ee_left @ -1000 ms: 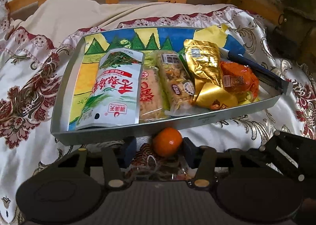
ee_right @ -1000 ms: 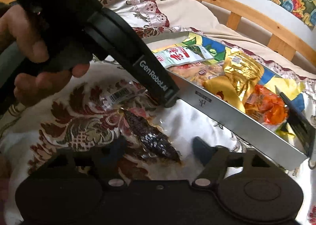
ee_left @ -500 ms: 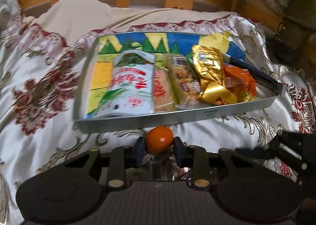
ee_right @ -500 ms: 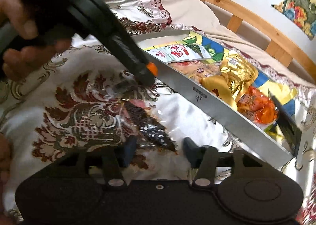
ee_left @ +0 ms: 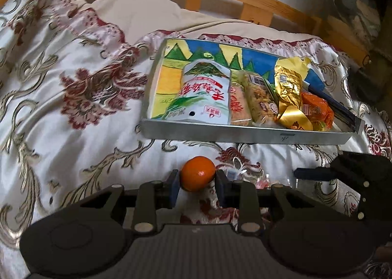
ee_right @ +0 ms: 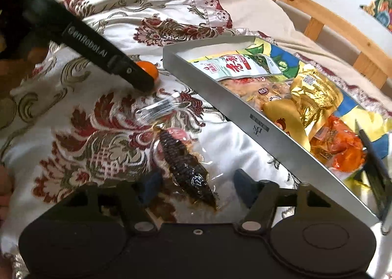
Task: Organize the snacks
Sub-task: 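Grasp the tangerine with the left tool while the right tool grasps the dried-meat packet, then carry the tangerine over the tray with the left tool while the right tool carries the meat packet there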
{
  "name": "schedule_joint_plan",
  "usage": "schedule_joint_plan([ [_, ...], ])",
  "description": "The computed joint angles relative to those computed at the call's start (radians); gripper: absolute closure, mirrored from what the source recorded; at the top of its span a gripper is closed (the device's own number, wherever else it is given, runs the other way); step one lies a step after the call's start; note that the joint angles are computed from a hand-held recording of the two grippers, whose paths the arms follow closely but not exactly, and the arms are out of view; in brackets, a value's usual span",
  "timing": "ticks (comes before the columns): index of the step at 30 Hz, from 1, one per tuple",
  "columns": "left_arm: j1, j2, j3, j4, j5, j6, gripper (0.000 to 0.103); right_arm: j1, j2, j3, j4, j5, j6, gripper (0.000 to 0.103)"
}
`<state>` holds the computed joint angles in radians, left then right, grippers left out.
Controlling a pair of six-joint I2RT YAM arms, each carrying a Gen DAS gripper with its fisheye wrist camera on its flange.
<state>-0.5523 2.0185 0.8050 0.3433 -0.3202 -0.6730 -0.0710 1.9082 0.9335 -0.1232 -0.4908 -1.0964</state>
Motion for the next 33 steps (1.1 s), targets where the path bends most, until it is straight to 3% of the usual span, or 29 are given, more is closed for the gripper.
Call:
schedule_joint_plan([
  [3,-0.020,-0.016,-0.022,-0.002,-0.026,-0.029,0.069,0.001,-0.054,-0.073,0.053,0.037,0.058,0.048],
  [8,-0.061,-0.033,-0.058,-0.005,-0.048,-0.096,0.069,0.001,-0.132,-0.171,0.122,0.098,0.200,0.051],
  [14,-0.110,-0.034,-0.069,-0.008,-0.077,-0.133,0.069,-0.014,-0.173,-0.241,0.189,0.100,0.318,0.051],
  [18,-0.135,-0.018,-0.055,-0.020,-0.107,-0.132,0.069,-0.032,-0.207,-0.315,0.277,0.086,0.318,0.052],
  [33,-0.191,-0.062,-0.075,-0.006,-0.151,-0.144,0.069,-0.068,-0.386,-0.441,0.321,0.064,0.318,0.053],
])
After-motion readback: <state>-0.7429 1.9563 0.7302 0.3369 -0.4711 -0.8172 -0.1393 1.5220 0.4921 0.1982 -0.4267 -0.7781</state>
